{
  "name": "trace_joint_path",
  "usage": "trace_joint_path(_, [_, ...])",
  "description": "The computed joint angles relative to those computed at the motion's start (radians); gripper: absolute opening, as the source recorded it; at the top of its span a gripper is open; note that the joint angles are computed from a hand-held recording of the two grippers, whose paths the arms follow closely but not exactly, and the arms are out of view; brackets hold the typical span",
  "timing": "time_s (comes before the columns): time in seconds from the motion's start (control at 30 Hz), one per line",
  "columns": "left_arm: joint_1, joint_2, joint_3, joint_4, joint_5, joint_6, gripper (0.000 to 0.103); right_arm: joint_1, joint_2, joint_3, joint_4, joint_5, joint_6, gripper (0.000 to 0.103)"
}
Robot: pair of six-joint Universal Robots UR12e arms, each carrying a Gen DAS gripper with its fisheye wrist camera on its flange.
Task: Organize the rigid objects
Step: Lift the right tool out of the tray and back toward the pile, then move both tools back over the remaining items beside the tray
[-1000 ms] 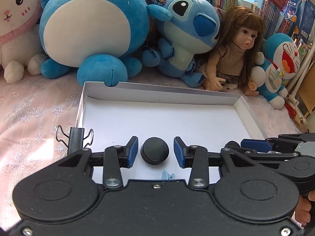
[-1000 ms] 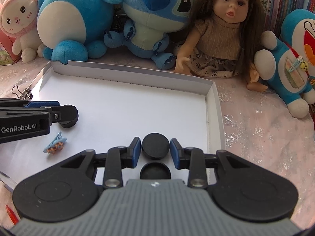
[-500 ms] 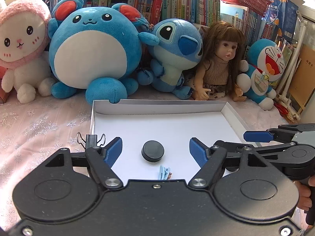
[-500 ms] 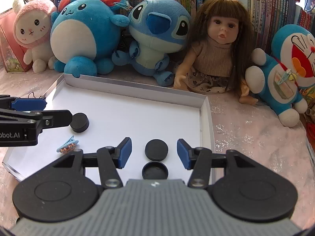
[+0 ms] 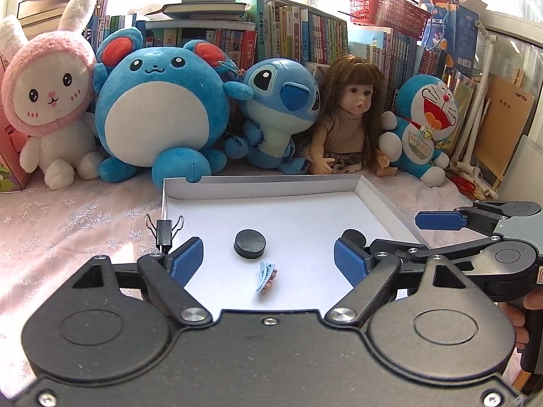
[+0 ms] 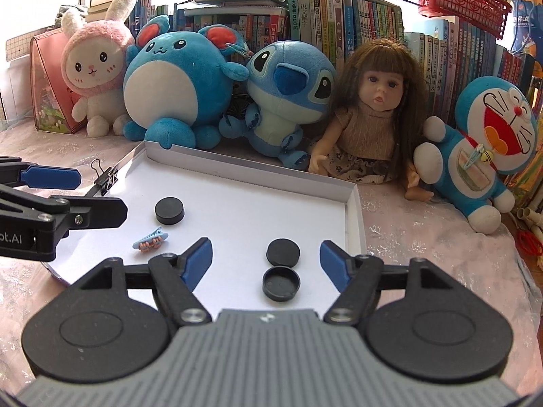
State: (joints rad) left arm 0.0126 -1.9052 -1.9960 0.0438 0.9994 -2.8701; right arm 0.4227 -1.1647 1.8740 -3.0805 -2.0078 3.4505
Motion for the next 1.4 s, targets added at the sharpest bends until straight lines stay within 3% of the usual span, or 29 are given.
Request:
trace_joint_path(0.33, [0.032, 0.040, -0.099, 0.125, -0.012, 0.019, 0.088, 0.041, -0.009, 0.067, -0.133, -0.031, -0.001, 0.081])
trace_joint_path(0.73, [0.038, 0.055, -0.182, 0.222, -0.013, 0.017, 0.088, 0.087, 0.005, 0.128, -0.254, -0.050, 0.004, 0.081])
trace_joint_path(0.97, [0.059, 0.067, -0.224, 0.257, -0.036, 0.018, 0.089, 0.094, -0.002, 0.160, -0.256, -0.028, 0.069, 0.081])
trace_joint_path(1.13, [0.078, 0.077, -0.259, 0.306, -0.050, 0.009, 0.089, 0.112, -0.005, 0.171, -0.269, -0.048, 0.057, 0.078])
trace_joint_path(1.4, [0.106, 0.097, -0.307, 0.347, -0.077, 0.048, 0.075, 0.122, -0.015, 0.191, -0.310, 0.002, 0.048, 0.068])
